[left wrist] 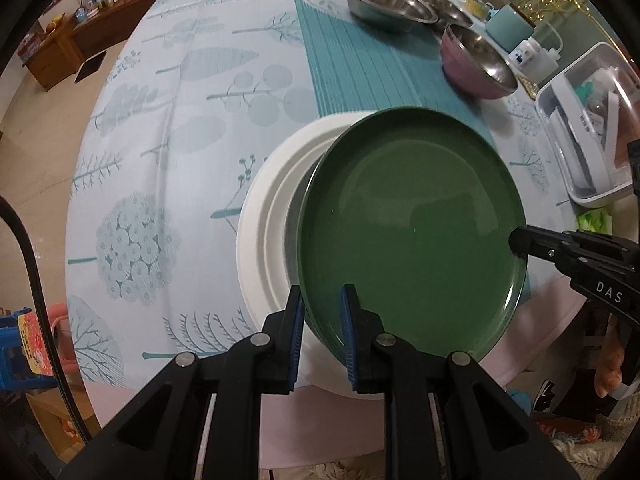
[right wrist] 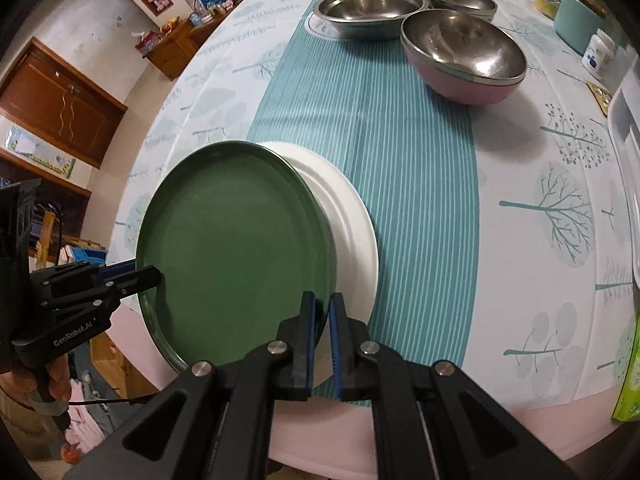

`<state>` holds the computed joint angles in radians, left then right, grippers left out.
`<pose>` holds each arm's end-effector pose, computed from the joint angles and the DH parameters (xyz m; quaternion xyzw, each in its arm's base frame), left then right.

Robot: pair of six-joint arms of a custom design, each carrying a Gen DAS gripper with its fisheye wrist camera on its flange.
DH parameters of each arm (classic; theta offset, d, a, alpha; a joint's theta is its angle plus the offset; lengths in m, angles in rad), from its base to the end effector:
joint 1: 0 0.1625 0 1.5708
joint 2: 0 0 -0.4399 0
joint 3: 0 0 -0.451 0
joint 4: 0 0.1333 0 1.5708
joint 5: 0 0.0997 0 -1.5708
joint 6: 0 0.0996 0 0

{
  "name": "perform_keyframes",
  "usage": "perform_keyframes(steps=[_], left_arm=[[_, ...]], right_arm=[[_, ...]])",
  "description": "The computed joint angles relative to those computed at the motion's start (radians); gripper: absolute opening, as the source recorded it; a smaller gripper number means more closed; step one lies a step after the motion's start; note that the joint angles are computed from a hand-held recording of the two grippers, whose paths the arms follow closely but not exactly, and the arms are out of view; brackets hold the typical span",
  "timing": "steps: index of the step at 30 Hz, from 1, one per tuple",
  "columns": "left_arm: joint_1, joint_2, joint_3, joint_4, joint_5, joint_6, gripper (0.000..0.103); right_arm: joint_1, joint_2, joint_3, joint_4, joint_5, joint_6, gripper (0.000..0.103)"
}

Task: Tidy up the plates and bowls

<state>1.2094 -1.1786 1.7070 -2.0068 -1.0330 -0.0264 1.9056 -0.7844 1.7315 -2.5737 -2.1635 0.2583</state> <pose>-0.0571 -0.6723 0.2473 0.1727 0.9475 -0.0074 0.2690 0.2964 -0.6157 0.0302 0.0284 -0.9556 0.1108 0.2714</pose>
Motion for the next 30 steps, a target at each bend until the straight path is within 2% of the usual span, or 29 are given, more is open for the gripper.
perform_keyframes(steps=[13, 15, 17, 21, 23, 27, 30], left_arm=[[-0.012, 0.020, 0.017, -0.059, 0.060, 0.068, 0.017], [-0.019, 0.020, 0.021, -0.066, 0.062, 0.087, 0.023], [-0.027, 0.015, 0.029, -0.083, 0.073, 0.108, 0.040], [-0.043, 0.002, 0.054, -0.137, 0.105, 0.156, 0.051], [-0.045, 0.000, 0.054, -0.148, 0.113, 0.155, 0.060], [-0.045, -0.008, 0.054, -0.165, 0.112, 0.146, 0.067], [-0.045, -0.015, 0.053, -0.171, 0.111, 0.134, 0.075]], right_arm=[[0.007, 0.044, -0.036, 0.050, -0.078, -0.005, 0.008], [0.010, 0.050, -0.042, 0.051, -0.094, -0.014, 0.008], [0.011, 0.054, -0.047, 0.055, -0.103, -0.017, 0.008], [0.019, 0.065, -0.059, 0.073, -0.133, -0.019, 0.009], [0.020, 0.067, -0.065, 0.088, -0.139, -0.017, 0.010], [0.020, 0.056, -0.060, 0.093, -0.117, -0.006, 0.019], [0.025, 0.049, -0.052, 0.076, -0.115, -0.012, 0.026]])
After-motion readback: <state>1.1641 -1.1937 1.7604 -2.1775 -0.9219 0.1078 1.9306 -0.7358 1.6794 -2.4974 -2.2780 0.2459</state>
